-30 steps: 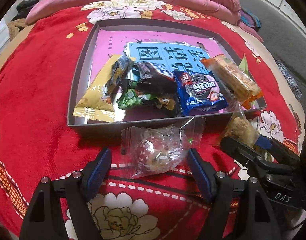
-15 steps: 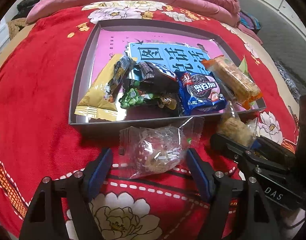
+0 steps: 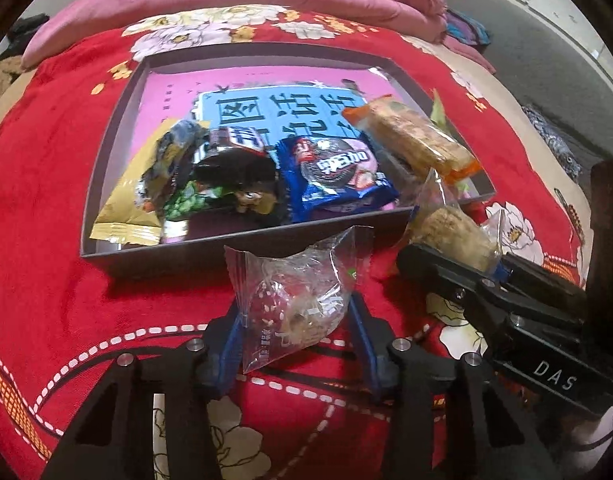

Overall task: Organize snacks
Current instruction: 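Grasp the red-candy bag with left tool while right tool grasps the cookie bag, then lift and carry both clear bags over the tray with both tools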

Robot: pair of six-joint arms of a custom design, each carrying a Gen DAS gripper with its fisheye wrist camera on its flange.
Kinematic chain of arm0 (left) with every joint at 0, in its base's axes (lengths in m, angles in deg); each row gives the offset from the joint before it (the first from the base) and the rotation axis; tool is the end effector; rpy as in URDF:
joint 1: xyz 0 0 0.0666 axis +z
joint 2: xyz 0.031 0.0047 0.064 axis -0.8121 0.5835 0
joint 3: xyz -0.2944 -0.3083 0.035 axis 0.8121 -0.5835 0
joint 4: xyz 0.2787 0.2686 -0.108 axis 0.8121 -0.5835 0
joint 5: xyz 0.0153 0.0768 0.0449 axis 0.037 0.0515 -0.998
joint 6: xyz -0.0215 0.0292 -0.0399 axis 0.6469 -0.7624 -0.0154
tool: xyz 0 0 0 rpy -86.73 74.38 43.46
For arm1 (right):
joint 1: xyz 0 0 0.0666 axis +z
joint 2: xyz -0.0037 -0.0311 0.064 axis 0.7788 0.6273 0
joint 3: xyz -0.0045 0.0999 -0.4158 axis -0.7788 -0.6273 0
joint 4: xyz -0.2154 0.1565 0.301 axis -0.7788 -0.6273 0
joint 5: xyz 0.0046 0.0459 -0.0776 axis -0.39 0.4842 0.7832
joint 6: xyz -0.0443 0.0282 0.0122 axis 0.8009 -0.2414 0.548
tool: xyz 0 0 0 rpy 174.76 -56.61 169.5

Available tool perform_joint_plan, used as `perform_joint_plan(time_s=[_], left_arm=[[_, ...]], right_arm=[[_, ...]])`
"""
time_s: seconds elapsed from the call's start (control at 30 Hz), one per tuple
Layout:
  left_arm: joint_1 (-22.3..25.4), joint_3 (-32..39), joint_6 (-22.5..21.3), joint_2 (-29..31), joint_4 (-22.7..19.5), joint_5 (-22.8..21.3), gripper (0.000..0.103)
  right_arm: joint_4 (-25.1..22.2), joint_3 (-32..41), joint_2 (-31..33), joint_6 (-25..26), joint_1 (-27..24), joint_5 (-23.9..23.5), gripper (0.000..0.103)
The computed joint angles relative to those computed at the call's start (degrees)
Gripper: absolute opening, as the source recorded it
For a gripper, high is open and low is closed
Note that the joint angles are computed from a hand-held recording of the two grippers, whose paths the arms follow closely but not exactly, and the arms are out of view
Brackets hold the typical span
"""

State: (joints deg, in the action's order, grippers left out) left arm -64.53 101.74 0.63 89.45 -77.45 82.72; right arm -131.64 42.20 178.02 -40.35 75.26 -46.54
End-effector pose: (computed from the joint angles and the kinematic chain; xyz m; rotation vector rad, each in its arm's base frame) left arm 0.4910 -0.0933 0.4324 -0.0176 2.6633 -0.2880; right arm 0.5001 0.2356 0.4307 -0.3183 2.4729 0.6988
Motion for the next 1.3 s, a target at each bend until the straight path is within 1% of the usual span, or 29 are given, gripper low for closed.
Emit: perform_joint_plan(time_s=[0.17, 0.4, 0.6, 0.77, 1.07, 1.3], left_arm=[[0.19, -0.51, 0.33, -0.71, 0.77, 0.89, 0.048], [0.68, -0.99, 0.81, -1.37, 0.77, 1.47, 0.048], [0.84, -1.26, 0.99, -2.17, 0.53, 0.65, 0.048], [1.27, -1.50, 1.44, -3.00, 0.49, 0.18, 0.048], [2.06, -1.82, 2.37, -4.83, 0.69, 0.06, 0.048], [1.55, -1.54, 2.28, -5.83, 0.87, -0.80, 0.048]], right_arm=[[-0.48, 0.01, -0.26, -0.15, -0.13, 0.69, 0.039], [-0.26, -0.40, -0.78, -0.89, -0.30, 1.20, 0.039], [-0.10, -0.74, -1.10, -1.35, -0.29, 1.83, 0.039], [0.38, -1.03, -1.64, -0.24, 0.01, 2.44, 0.039], [1.69, -2.04, -3.43, 1.44, 0.75, 5.07, 0.039], [2.66, -2.65, -4.40, 0.63, 0.23, 5.50, 0.039]])
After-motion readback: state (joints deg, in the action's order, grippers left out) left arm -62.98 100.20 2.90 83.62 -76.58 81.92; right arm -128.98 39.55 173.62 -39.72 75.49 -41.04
